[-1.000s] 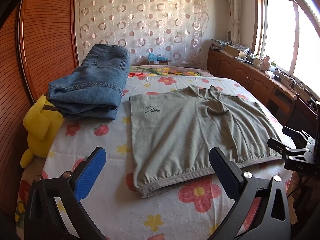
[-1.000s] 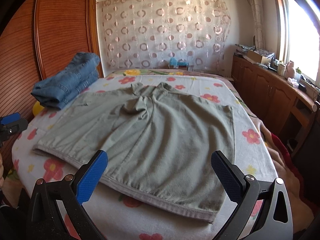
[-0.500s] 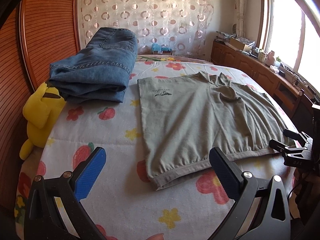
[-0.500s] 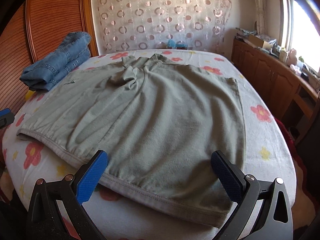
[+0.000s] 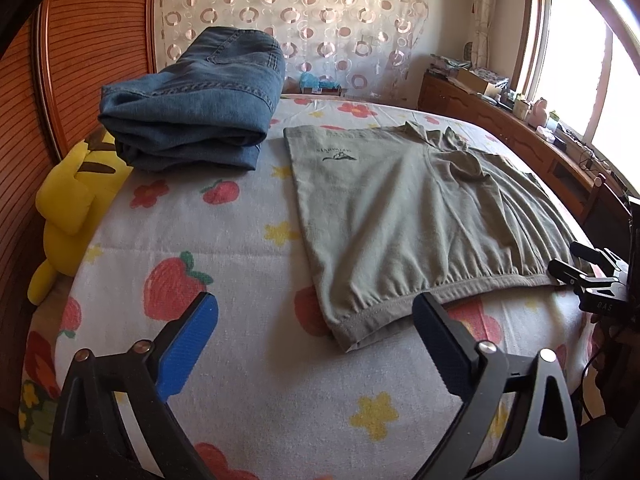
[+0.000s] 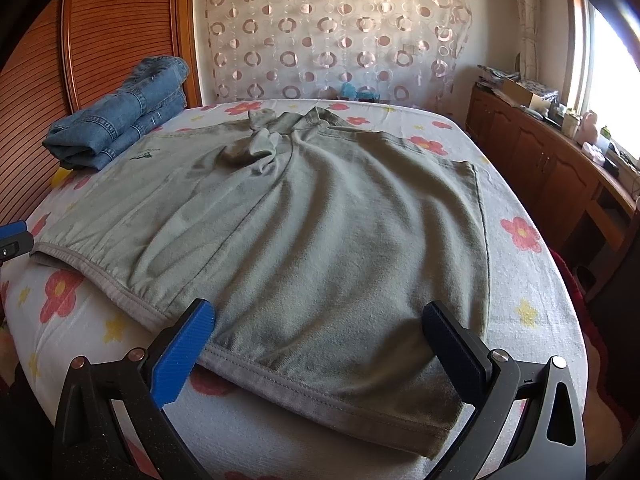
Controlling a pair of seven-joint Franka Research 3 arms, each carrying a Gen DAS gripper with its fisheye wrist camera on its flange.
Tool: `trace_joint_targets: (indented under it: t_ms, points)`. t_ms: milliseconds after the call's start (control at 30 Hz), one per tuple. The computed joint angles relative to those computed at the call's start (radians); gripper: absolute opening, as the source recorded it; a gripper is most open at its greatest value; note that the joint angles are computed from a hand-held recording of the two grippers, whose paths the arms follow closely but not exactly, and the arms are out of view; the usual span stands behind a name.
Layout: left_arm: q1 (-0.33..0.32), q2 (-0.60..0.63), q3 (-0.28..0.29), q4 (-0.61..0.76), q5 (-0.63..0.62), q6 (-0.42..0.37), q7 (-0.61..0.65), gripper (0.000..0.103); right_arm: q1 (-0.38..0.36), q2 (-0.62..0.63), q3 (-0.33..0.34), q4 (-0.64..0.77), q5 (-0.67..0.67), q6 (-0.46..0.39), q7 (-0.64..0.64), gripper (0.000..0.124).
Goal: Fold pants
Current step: 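Move both grippers down toward the grey-green sweatpants, then grasp one pant leg with the left gripper and fold it over the other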
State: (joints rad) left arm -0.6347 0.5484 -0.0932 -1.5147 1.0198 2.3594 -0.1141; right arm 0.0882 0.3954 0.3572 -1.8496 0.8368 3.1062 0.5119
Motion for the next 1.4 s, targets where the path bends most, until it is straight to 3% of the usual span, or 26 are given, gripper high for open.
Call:
trace_joint_targets:
  t_ms: [100, 167, 200, 333, 433, 867, 933, 967, 1100, 1233, 1400]
  points:
    - [0.004, -0.010, 0.001, -0.024, 0.011, 0.032, -0.019, 0.085, -0.007, -0.011, 0.007, -0.011, 0.032, 0.002, -0.027, 0.103]
    - [0.008, -0.020, 0.000, -0.046, 0.021, 0.065, -0.038, 0.072, -0.019, -0.027, 0.019, -0.027, 0.062, 0.004, -0.056, 0.103]
    - [0.009, -0.023, 0.001, -0.051, 0.026, 0.076, -0.045, 0.069, -0.009, -0.032, 0.005, -0.026, 0.082, -0.013, -0.068, 0.103]
    - [0.019, -0.028, -0.007, -0.066, 0.021, 0.115, -0.058, 0.046, 0.108, 0.010, -0.129, 0.044, -0.057, -0.054, 0.078, 0.103]
    - [0.019, -0.035, -0.002, -0.075, 0.032, 0.148, -0.077, 0.035, 0.128, 0.023, -0.157, 0.068, -0.121, -0.076, 0.136, 0.103]
    - [0.013, 0.004, -0.003, -0.022, -0.031, 0.105, 0.011, 0.031, 0.074, 0.041, -0.091, 0.072, -0.176, -0.050, 0.160, 0.103]
    - [0.014, 0.017, -0.011, 0.004, -0.057, 0.075, 0.069, 0.023, 0.084, 0.041, -0.101, 0.073, -0.159, -0.050, 0.149, 0.103]
    - [0.020, 0.016, -0.012, 0.001, -0.062, 0.097, 0.078, 0.012, 0.082, 0.041, -0.099, 0.073, -0.158, -0.049, 0.148, 0.103]
    - [0.013, 0.010, 0.001, 0.016, -0.052, 0.117, 0.106, 0.006, 0.073, 0.039, -0.095, 0.076, -0.166, -0.068, 0.143, 0.102]
    - [0.011, 0.011, 0.010, 0.057, -0.032, 0.150, 0.143, 0.005, 0.057, 0.032, -0.086, 0.080, -0.188, -0.084, 0.143, 0.091]
    - [0.004, 0.070, 0.014, 0.188, -0.048, 0.166, 0.251, 0.005, 0.054, 0.015, -0.087, 0.075, -0.120, -0.087, 0.081, 0.081]
